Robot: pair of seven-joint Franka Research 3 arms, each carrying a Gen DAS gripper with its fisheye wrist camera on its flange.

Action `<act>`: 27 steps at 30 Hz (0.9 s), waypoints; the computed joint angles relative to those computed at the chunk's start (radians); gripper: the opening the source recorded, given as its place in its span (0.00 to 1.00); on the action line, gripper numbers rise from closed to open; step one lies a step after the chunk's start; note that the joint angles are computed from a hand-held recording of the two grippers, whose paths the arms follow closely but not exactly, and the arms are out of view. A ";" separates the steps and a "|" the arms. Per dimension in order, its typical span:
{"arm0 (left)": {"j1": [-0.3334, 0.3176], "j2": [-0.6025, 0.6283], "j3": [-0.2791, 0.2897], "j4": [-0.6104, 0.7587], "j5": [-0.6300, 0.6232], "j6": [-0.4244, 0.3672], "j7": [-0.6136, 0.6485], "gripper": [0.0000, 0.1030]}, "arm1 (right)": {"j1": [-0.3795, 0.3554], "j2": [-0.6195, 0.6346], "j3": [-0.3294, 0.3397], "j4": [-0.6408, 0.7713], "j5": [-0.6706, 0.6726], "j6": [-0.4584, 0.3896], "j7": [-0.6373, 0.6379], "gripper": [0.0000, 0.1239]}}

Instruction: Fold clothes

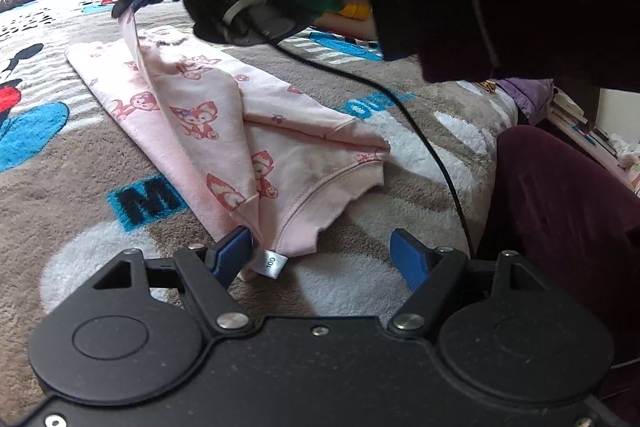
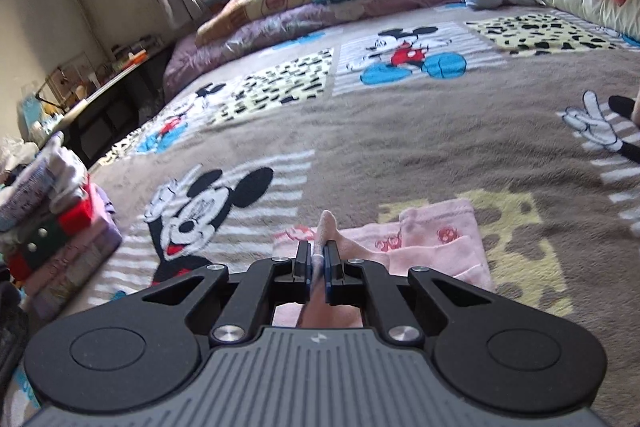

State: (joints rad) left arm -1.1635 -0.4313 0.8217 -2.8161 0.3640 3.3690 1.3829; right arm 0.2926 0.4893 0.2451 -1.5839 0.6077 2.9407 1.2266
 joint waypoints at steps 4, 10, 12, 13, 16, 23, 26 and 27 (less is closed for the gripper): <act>-0.035 -0.012 0.044 -0.001 0.003 0.004 0.004 0.74 | 0.052 0.037 -0.054 0.040 -0.071 -0.021 0.060 0.07; -0.078 -0.027 0.090 0.001 -0.013 0.004 0.030 0.75 | 0.017 0.076 -0.005 0.095 -0.074 -0.077 0.044 0.17; -0.083 -0.028 0.093 0.002 -0.022 0.003 0.038 0.75 | -0.032 0.062 0.050 0.080 -0.006 -0.047 -0.028 0.26; -0.086 -0.028 0.095 0.003 -0.026 0.003 0.042 0.75 | -0.051 0.055 0.068 0.073 0.025 -0.037 -0.057 0.28; -0.091 -0.029 0.098 0.004 -0.038 0.001 0.053 0.75 | -0.047 0.034 0.030 0.049 0.035 -0.034 -0.070 0.28; -0.105 -0.029 0.110 0.003 -0.059 0.002 0.075 0.77 | -0.053 0.027 0.010 0.000 0.029 -0.072 -0.120 0.29; -0.117 -0.034 0.123 0.003 -0.065 0.003 0.081 0.77 | -0.065 0.027 0.039 -0.008 0.052 -0.062 -0.205 0.11; -0.121 -0.033 0.125 0.005 -0.068 0.003 0.082 0.77 | -0.061 0.024 0.040 -0.009 0.052 -0.063 -0.223 0.10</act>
